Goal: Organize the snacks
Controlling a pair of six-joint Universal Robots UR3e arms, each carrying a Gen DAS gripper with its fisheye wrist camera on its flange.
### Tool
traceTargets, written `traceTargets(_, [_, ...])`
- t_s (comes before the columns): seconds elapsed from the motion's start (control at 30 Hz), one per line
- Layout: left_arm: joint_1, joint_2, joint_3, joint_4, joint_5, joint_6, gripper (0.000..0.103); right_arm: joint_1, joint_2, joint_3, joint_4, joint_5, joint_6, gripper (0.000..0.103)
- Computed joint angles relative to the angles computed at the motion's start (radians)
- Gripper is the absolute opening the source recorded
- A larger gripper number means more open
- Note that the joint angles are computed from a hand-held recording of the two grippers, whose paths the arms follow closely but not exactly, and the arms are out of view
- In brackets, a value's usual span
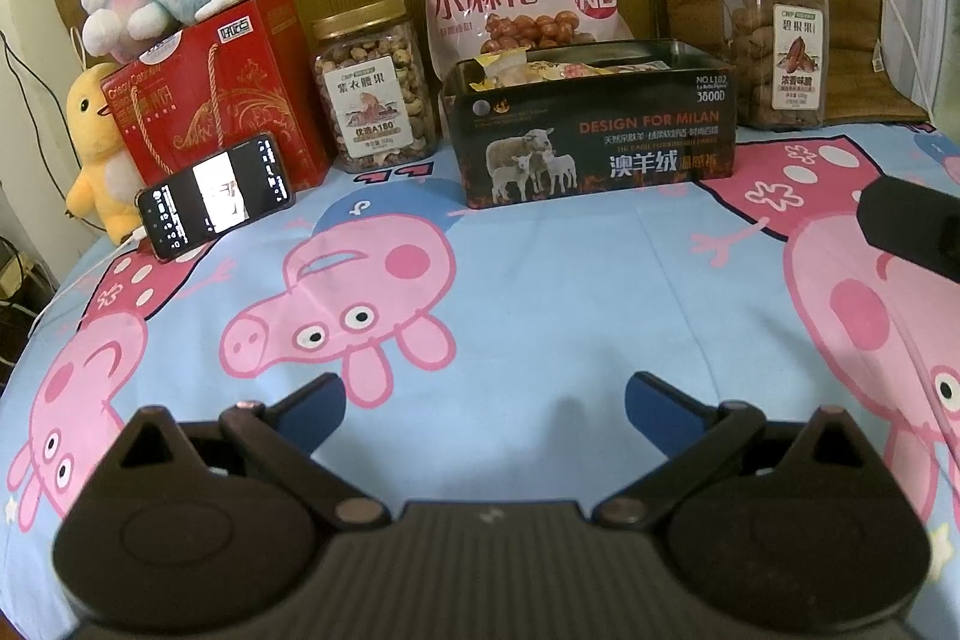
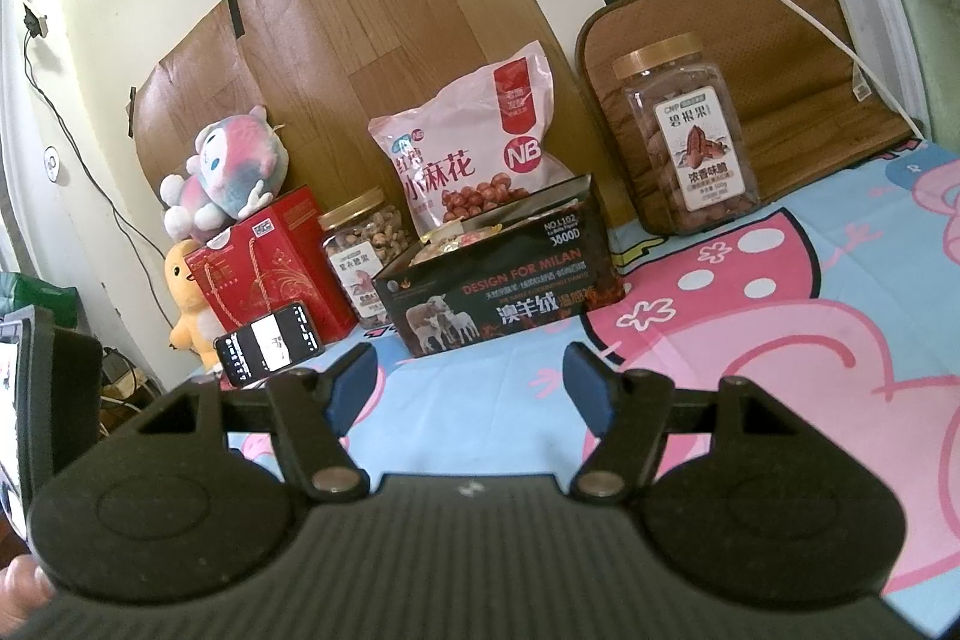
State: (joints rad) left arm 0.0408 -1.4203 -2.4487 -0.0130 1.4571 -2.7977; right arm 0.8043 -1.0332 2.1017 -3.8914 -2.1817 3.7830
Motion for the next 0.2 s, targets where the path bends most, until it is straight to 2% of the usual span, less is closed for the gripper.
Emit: traceTargets(0.2, [0.02, 0.014, -0.014, 0.017, -0.029, 0.013, 0.103, 0.0, 0.001, -0.001, -0.002, -0.001, -0.001, 0.071])
